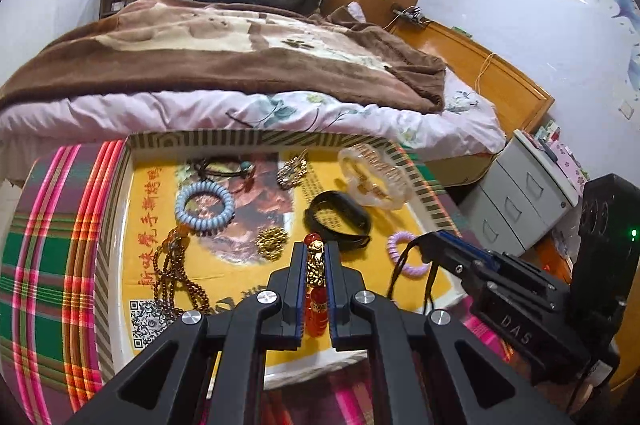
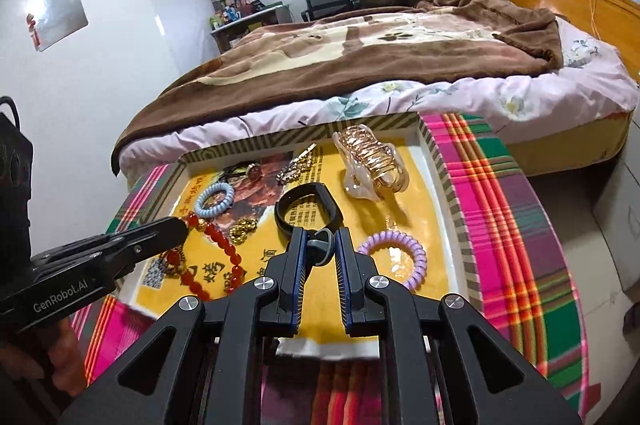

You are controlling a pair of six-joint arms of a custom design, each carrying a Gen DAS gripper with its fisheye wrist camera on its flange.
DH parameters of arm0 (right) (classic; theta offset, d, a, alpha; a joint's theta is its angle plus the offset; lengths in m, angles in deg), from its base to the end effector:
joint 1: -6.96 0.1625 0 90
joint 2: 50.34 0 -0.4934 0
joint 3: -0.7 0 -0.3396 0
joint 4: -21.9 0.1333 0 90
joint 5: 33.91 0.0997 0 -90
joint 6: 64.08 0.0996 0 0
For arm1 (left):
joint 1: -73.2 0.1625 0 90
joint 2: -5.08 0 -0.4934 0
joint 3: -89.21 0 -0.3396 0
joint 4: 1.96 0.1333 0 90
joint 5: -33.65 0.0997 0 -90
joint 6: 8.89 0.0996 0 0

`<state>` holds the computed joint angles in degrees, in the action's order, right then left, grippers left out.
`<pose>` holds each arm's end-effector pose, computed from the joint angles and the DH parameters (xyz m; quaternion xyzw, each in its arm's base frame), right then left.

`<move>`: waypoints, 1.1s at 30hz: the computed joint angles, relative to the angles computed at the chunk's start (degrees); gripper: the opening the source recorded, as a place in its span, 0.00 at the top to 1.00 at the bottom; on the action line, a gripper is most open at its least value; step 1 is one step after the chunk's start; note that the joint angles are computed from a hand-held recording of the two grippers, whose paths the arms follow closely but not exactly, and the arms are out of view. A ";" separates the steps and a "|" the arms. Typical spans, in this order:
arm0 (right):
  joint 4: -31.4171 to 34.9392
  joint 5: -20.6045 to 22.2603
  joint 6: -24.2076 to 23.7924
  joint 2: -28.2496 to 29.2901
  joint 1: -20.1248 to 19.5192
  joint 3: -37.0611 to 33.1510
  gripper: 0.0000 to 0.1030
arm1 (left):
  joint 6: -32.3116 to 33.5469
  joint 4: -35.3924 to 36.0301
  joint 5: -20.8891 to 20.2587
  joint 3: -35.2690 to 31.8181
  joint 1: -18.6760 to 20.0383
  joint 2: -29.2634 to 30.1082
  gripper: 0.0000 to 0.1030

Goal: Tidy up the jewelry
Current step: 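Carry the red bracelet and black cord into the box and open both tools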

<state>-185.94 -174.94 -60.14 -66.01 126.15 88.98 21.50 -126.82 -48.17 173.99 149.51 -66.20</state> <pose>0.3859 -0.5762 -0.0016 0.0205 -0.8491 0.4460 0.2822 -0.0028 -0.6347 0.4950 0.3556 0.9135 -0.1727 0.0962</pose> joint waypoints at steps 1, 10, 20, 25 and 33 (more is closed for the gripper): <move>0.27 0.17 0.15 0.08 -0.20 -0.12 0.86 | 0.04 0.08 0.25 -0.26 0.19 0.32 0.92; 3.22 -0.25 0.42 0.65 -1.69 -1.77 0.86 | 1.31 -2.10 4.60 -0.60 1.03 1.69 0.92; 8.29 -2.09 1.43 0.83 -2.19 -2.61 0.86 | 2.14 -4.32 8.60 -0.06 1.55 2.42 0.92; 9.95 -4.06 1.38 1.12 -2.17 -3.10 0.85 | 2.76 -6.46 10.52 1.04 1.47 2.27 0.92; 11.45 -6.45 0.03 1.96 -1.73 -4.62 0.85 | 2.90 -7.65 11.73 1.85 1.24 2.08 0.86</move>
<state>-174.49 -181.39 -60.11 -64.06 124.42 84.36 24.40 -134.47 -36.44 175.84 150.75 -64.12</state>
